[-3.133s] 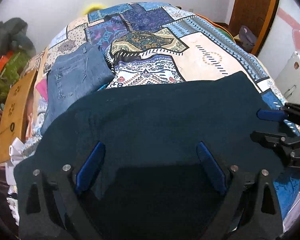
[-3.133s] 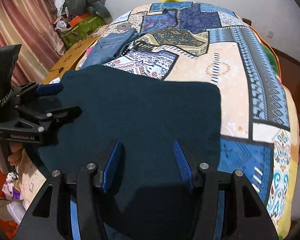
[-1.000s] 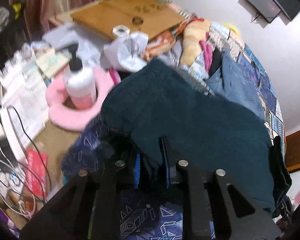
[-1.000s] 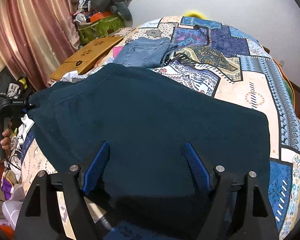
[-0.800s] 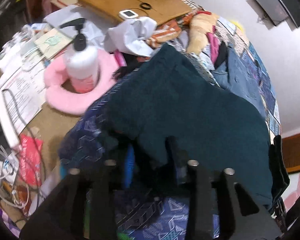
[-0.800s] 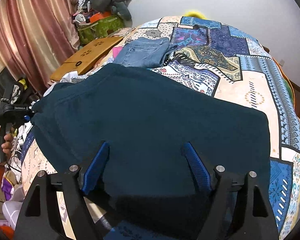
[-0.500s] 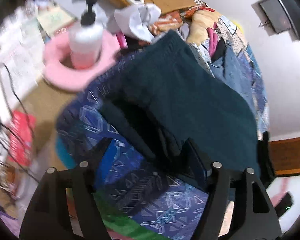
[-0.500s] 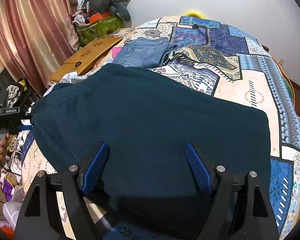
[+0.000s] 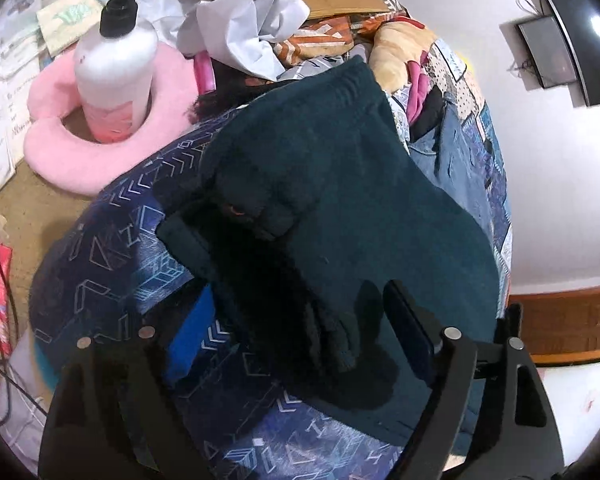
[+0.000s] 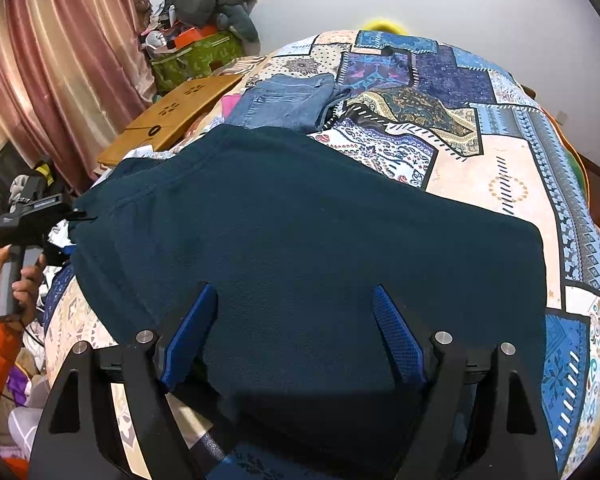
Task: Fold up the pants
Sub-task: 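Grasp the pants edge with the left gripper and lift it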
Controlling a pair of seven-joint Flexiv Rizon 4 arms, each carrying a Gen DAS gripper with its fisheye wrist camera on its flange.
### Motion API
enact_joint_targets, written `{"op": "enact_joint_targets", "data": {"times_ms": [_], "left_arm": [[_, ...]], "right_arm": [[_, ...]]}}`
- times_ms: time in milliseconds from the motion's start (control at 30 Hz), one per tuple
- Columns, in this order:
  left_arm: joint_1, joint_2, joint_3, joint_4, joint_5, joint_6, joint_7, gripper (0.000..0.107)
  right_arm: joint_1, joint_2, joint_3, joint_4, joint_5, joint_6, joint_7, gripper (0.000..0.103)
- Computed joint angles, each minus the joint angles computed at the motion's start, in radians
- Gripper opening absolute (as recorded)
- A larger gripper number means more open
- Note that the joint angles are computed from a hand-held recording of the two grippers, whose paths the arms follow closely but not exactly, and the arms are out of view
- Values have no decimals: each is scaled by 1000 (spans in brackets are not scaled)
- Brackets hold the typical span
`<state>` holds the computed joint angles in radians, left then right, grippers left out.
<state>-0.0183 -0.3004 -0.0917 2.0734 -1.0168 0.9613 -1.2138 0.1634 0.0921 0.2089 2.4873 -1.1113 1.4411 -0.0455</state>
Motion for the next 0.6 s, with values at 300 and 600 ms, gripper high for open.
{"op": "enact_joint_targets", "data": {"times_ms": [300,600], "left_arm": [[-28,7,5,-9,-9,-45,37,72],[-44,-12,-6,-20,139,169,-58,28]], "right_arm": [[0,1,1,2,3,0,-1,79],[0,19,7,14,25,-4,6,79]]}}
